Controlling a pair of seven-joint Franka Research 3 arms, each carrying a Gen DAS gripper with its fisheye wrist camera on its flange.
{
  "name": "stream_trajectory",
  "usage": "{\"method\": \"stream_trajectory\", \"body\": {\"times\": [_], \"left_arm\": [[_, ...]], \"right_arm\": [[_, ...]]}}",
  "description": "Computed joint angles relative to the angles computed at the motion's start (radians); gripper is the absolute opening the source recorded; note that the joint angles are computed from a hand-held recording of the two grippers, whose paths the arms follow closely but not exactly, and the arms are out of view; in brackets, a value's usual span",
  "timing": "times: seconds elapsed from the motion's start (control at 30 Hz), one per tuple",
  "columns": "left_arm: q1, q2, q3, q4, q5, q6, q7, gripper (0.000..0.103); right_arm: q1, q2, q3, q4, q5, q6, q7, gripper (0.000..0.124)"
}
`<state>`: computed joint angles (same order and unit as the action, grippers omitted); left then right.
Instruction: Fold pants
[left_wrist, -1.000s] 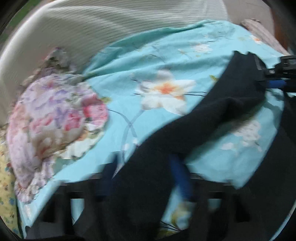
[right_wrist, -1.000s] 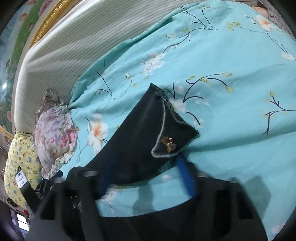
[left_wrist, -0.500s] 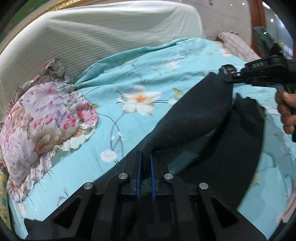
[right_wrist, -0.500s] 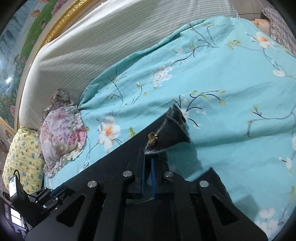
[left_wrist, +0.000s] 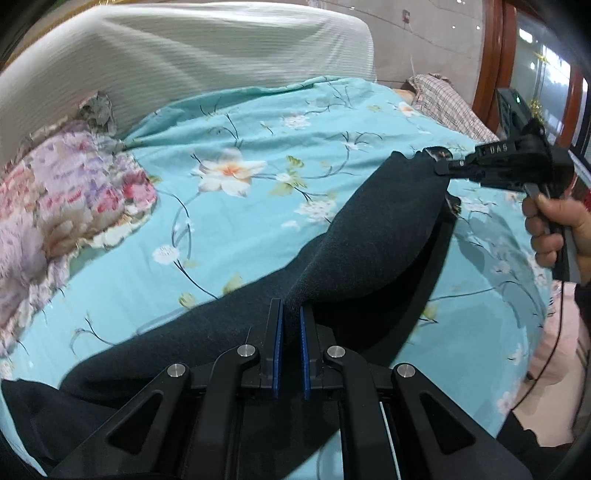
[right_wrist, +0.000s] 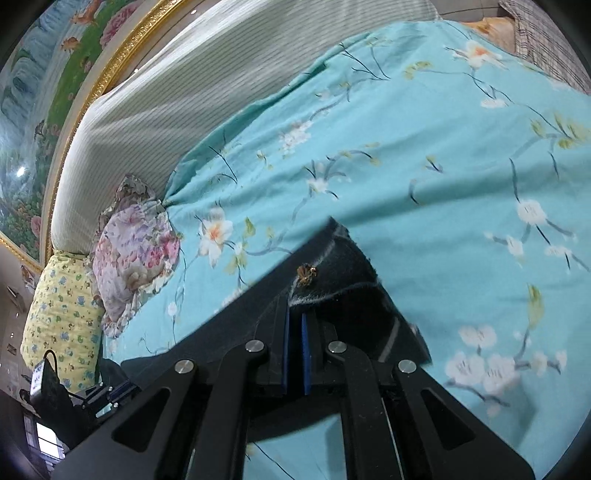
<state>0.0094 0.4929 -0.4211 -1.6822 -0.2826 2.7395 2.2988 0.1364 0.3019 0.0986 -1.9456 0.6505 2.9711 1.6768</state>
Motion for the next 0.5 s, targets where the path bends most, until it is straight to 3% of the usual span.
{"method": "stream_trajectory", "body": {"times": [0.23,0.37,0.47,0.5], "left_arm": [[0.004,0.004,-0.005,-0.013,-0.014,-0.038,0.028,0.007],[-0.052,0.044,0.056,0.029,0.053,-0.09,-0.06,0.009],[-0.03,0.034,0.043,0.011,0.037,-0.097,-0.081,0.019],[-0.019,0.023,0.036,-0.001,0.022,-0.099,-0.084,0.028]], "right_arm": [[0.001,-0.044,0.009,-0.1,0.06,0.032,-0.008,0.006],[0.05,-0.029,-0.051,-0.112,-0.043,0.019,0.107,0.007],[0.093,-0.019,-0.103,-0.107,-0.158,-0.018,0.216,0.012],[0.105,-0.024,-0.114,-0.111,-0.194,-0.015,0.242,0.018]]}}
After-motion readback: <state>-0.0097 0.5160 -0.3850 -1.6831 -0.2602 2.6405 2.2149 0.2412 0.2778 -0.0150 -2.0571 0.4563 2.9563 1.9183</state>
